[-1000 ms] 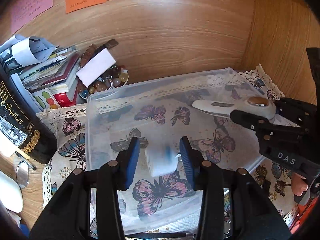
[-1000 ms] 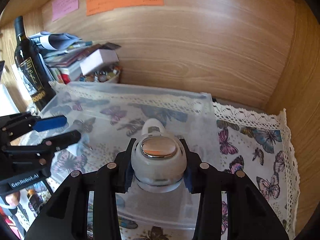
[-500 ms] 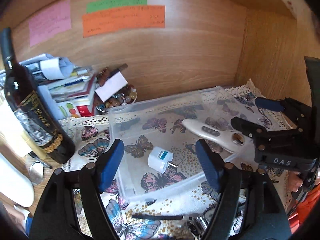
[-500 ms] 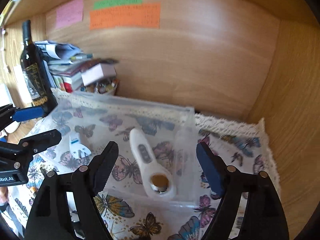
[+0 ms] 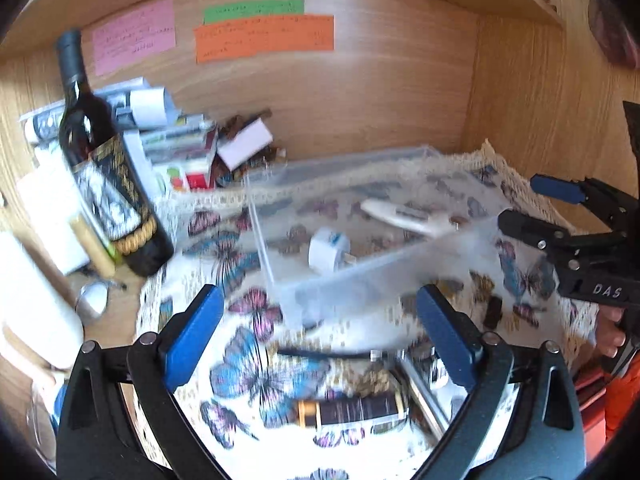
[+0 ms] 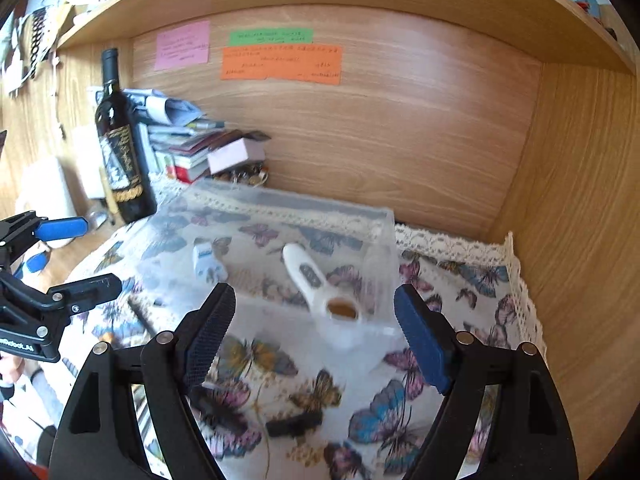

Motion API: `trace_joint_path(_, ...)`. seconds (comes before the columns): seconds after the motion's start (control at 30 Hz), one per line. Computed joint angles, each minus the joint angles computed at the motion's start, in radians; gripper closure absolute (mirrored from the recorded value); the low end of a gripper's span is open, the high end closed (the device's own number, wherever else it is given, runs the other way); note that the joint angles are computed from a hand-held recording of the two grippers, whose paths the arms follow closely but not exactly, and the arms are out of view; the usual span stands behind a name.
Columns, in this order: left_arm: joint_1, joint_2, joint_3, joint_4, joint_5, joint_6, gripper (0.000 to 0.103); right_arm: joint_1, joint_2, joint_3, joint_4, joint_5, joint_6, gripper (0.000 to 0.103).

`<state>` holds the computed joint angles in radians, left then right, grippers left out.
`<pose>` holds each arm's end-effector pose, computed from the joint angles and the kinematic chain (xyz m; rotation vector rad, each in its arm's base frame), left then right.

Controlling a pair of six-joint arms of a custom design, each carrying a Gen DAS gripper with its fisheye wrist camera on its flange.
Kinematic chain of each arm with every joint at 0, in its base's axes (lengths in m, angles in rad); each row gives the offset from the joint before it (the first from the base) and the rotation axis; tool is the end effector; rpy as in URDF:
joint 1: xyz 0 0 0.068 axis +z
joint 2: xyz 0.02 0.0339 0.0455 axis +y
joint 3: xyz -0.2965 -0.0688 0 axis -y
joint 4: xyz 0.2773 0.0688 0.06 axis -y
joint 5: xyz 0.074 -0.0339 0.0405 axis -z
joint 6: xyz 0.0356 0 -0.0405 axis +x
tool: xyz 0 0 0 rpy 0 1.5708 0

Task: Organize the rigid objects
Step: 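Lift both open tools out of the box, then grasp the black-and-gold tube with the left tool while the right tool grasps the black USB adapter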

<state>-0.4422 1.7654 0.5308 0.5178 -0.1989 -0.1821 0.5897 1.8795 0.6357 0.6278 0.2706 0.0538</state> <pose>0.2810 -0.1253 0.0909 0.1922 2.2644 -0.1016 0.2915 0.1836 0.0901 -0.4246 2.1201 0.0743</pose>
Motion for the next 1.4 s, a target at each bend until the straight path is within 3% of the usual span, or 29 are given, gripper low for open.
trace_joint_path(0.3,-0.043,0.094,-0.058,0.038,-0.007,-0.062,0.005,0.013,0.056,-0.06,0.01,0.018,0.051,0.023)
trace_joint_path(0.57,-0.037,0.187,-0.044,0.033,0.079,-0.096,0.005,-0.023,0.133,-0.074,0.001,-0.049,0.107,0.023)
trace_joint_path(0.83,-0.063,0.249,-0.01,0.047,0.056,-0.097,0.005,-0.061,0.201,-0.007,-0.049,-0.13,0.101,0.026)
trace_joint_path(1.0,-0.07,0.255,-0.023,0.087,0.041,-0.092,0.022,-0.058,0.222,0.013,-0.047,-0.142,0.089,0.042)
trace_joint_path(1.07,-0.068,0.254,-0.03,0.1,0.04,-0.092,0.022,-0.057,0.222,0.012,-0.04,-0.148,0.082,0.061)
trace_joint_path(1.4,-0.051,0.167,-0.089,0.133,0.019,-0.109,0.022,-0.057,0.167,-0.036,0.009,-0.123,0.095,0.062)
